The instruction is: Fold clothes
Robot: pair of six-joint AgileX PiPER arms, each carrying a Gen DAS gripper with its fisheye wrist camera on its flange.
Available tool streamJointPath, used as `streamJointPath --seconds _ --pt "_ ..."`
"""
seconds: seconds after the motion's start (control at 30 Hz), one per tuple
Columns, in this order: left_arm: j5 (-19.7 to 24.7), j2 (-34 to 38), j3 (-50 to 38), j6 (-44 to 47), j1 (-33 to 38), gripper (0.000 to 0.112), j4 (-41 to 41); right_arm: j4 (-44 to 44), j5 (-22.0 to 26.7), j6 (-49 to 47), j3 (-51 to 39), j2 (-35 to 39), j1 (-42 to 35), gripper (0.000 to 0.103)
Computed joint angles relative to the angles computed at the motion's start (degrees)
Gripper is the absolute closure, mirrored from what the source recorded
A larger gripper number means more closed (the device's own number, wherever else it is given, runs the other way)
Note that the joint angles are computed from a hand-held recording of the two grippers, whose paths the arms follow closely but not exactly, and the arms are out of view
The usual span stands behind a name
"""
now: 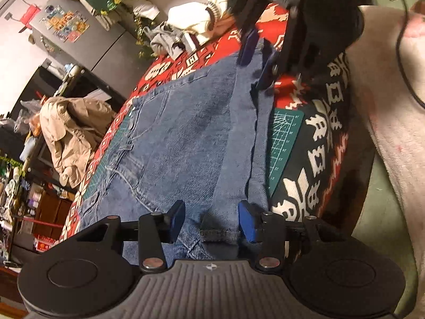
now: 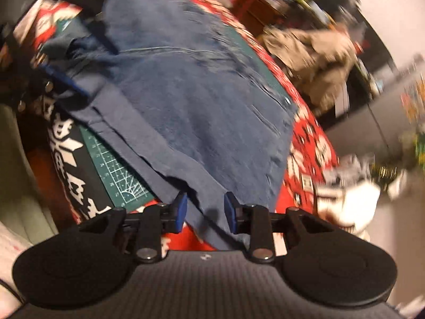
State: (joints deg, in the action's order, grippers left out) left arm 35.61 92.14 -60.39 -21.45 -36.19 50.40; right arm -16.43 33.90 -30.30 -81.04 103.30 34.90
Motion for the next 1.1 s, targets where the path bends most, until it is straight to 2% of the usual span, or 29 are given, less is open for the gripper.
streamJointPath --seconds 0.1,0.17,0.27,0.33,0.4,0.47,0.6,0.77,1.03,1.1 --pt "-0.3 -0.2 0.0 2.9 0.5 0.068 -2.9 -5.0 -2.4 -0.1 1.3 1.0 1.5 0.072" --pt "-0.2 -0.5 0.3 3.9 0.6 0.068 -3.7 -5.3 -2.8 -1.3 1.3 1.6 1.8 0.073" --pt "-0.9 -1.3 1.6 5.5 0.6 0.071 -3.6 -4.2 -2.9 -2.5 0.3 2.2 1.3 0.086" --pt "-1.1 -1.5 2.4 4.8 0.1 0.077 -2.2 -3.5 -2.7 -3.0 -0.7 2.6 0.9 0.089" --pt "-1.3 -1.5 2.8 3.8 0.0 0.099 -1.2 -2.2 -2.4 -4.2 -1.2 2.6 0.5 0.097" --pt "-2.8 -2.3 3.1 5.0 0.9 0.107 -2.8 -0.8 -2.0 -5.8 -1.5 2.5 0.2 0.099" --pt "-5.9 -6.8 3.3 17.6 5.7 0.108 -18.1 4.8 -0.9 -10.8 -1.2 1.1 -0.8 0.102" --pt "-4.6 -9.1 2.7 29.7 10.7 0.109 -33.6 9.6 1.3 -15.6 -0.4 -1.0 -1.6 0.102" --pt "-5.9 -6.3 4.5 32.1 10.0 0.110 -36.1 10.2 4.0 -16.8 -2.4 2.1 -1.7 0.102" --pt "-5.5 -5.7 4.3 35.0 11.1 0.110 -39.1 11.1 4.7 -16.8 -3.3 2.8 -2.1 0.102"
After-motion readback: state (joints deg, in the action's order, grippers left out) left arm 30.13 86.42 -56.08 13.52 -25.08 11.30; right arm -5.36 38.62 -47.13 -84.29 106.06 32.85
